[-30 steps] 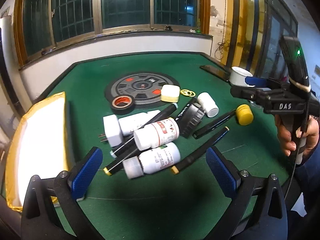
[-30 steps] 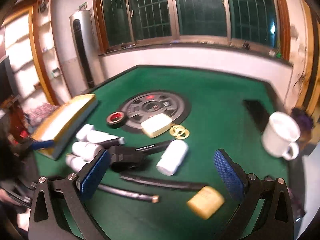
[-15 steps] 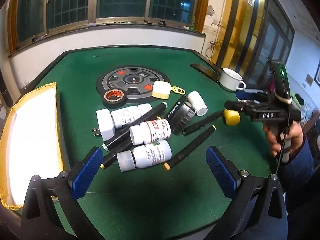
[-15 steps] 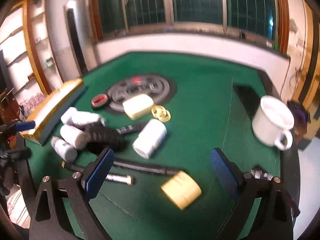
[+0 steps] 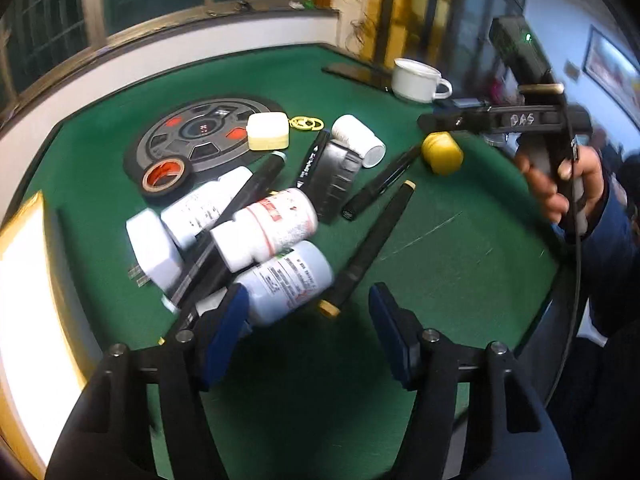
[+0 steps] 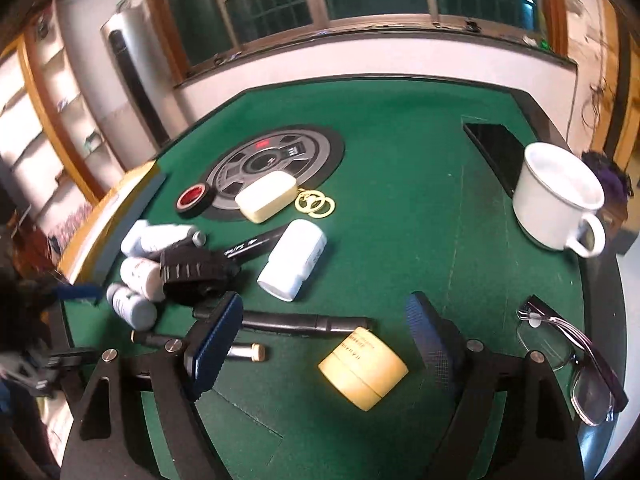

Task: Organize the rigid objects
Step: 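Grasp the white green-labelled medicine bottle with the left gripper, then lift the bottle toward the white tray with the left gripper while the right gripper grasps the yellow tape roll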

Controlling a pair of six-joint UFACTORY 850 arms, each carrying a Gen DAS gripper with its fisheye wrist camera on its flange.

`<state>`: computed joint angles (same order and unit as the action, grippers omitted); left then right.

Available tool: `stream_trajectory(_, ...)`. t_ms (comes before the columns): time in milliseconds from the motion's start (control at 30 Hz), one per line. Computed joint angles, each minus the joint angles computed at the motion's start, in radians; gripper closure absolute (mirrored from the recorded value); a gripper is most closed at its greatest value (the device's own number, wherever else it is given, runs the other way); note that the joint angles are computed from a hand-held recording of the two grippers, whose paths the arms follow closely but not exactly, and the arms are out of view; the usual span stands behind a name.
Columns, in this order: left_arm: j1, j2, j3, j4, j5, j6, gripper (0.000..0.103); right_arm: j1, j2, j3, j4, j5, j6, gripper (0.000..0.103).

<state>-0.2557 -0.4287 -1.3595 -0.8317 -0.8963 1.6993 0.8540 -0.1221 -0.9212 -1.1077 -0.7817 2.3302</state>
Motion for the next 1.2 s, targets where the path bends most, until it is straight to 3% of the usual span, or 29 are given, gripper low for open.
stream_trajectory(67,-0.006,-0.018,-0.037,0.031,0.011,-0.027,0.042,0.0,0.008,0.009,-0.008,-0.001,0.026,0.024)
stream_trajectory(233,-0.04,-0.071,-0.119,0.183,-0.042,-0.055,0.042,-0.009,0.03,0.033,-0.027,0.024,0.086,0.024)
stream_trajectory(433,-0.052,-0.027,-0.04,0.198,-0.009,-0.044,0.043,-0.012,0.045,0.044,0.003,0.006,0.088,0.024)
stream_trajectory(500,-0.048,-0.001,-0.003,0.188,0.024,-0.077,0.052,-0.016,0.043,0.041,0.03,0.005,0.066,0.024)
stream_trajectory(633,-0.034,0.004,0.014,0.155,0.003,-0.16,0.065,-0.014,0.047,0.035,0.072,-0.029,0.037,0.024)
stream_trajectory(833,-0.019,0.013,0.029,0.079,0.048,-0.229,0.069,-0.01,0.048,0.019,0.15,-0.081,-0.042,0.023)
stream_trajectory(900,-0.031,0.03,0.059,0.068,0.098,-0.233,0.068,-0.024,0.056,0.029,0.182,-0.053,-0.028,0.023)
stream_trajectory(1000,-0.042,0.044,0.082,0.032,0.144,-0.226,0.068,-0.046,0.098,0.081,0.201,0.067,0.064,0.023)
stream_trajectory(1200,-0.041,0.034,0.075,0.017,0.15,-0.248,0.066,-0.034,0.124,0.131,0.122,0.175,0.24,0.023)
